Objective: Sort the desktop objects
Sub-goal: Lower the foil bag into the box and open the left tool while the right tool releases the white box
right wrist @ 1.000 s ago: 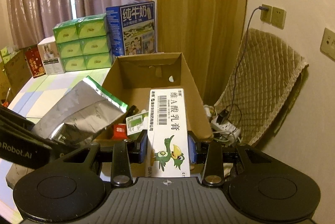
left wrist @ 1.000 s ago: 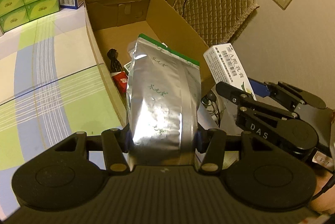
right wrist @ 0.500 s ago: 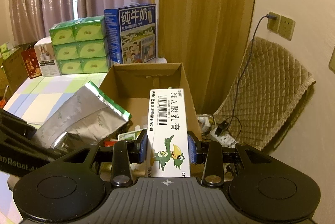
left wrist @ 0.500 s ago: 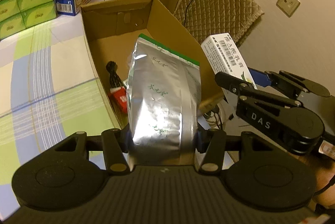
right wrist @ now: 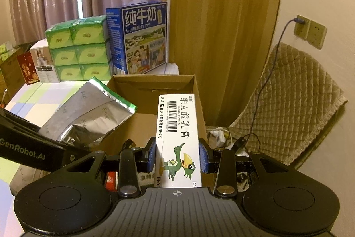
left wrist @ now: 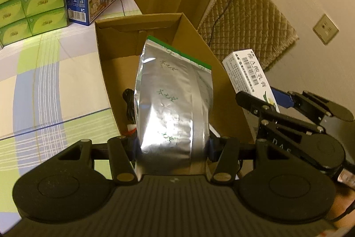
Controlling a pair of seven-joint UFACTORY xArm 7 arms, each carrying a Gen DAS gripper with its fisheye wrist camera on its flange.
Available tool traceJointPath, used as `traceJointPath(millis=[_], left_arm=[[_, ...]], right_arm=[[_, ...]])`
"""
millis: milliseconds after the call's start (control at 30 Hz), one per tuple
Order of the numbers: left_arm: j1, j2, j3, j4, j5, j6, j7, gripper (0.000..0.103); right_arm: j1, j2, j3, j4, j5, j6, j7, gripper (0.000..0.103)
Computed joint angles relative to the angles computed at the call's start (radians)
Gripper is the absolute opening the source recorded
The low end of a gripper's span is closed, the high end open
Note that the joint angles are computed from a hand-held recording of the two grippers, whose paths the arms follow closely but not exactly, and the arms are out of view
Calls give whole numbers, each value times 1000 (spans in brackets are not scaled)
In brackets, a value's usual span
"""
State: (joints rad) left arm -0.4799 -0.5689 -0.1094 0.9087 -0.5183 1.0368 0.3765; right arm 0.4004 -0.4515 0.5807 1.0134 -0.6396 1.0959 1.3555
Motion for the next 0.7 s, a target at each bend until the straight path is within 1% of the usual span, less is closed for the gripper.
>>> traceJointPath(millis=[100, 367, 700], left_arm=[[4, 45, -10, 28, -6, -24, -23, 49], [10, 149, -31, 87, 6, -82, -70, 49], [9, 221, -48, 114, 24, -137, -85, 49]], right_arm=[[-9, 13, -25, -6, -6, -34, -12, 36], [-26, 54, -72, -8, -28, -89, -49, 36], [-28, 100, -105, 3, -52, -120, -50, 36]])
